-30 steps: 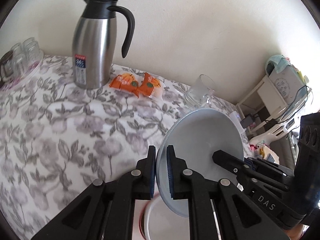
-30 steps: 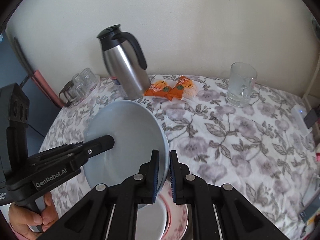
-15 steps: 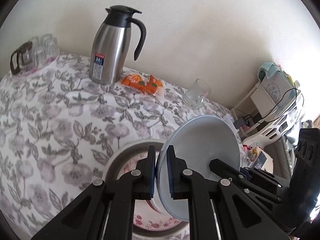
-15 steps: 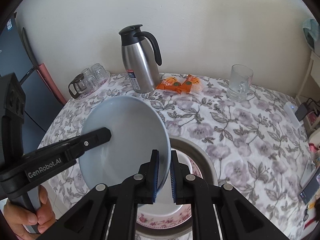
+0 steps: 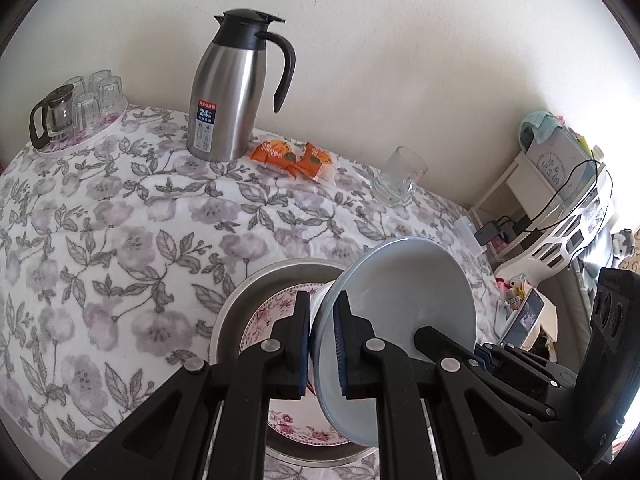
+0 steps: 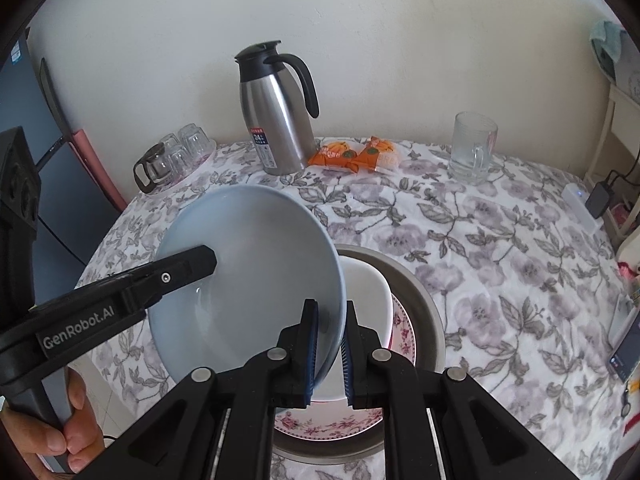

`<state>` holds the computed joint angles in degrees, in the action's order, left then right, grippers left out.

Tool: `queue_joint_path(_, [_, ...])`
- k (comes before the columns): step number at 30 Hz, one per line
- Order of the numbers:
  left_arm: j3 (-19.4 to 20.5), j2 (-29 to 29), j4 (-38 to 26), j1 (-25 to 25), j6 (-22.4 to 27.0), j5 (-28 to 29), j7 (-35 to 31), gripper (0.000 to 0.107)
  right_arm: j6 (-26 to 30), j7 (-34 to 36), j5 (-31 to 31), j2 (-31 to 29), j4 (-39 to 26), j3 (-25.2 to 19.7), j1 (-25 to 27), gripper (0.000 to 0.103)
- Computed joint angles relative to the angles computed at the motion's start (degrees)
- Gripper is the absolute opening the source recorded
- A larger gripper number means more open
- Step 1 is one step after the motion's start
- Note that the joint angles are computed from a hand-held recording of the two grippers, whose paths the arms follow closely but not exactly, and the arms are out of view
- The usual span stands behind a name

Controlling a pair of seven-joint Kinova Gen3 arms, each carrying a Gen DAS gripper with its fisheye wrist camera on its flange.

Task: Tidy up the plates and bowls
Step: 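Lift the pale blue bowl with both grippers and carry it over the basin, then lower the pale blue bowl onto the bowl stack in the basin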

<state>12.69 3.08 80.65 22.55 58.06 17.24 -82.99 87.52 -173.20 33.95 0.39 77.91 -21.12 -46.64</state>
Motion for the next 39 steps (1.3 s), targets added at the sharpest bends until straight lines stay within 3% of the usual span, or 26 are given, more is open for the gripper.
queue_joint_path(18, [0.6,4.0,-1.0,3.1,0.3,-4.8,5.4,0.011,-7.4,-0.9,-6.3,-2.5,6.6,1.1,5.3,0.015])
queue_joint_path(39, [0.3,4.5,-0.3,1.8,0.5,-1.5,4.3,0.011,-8.8,-1.2,-7.1,-3.6,7.2,0.1,7.5,0.021])
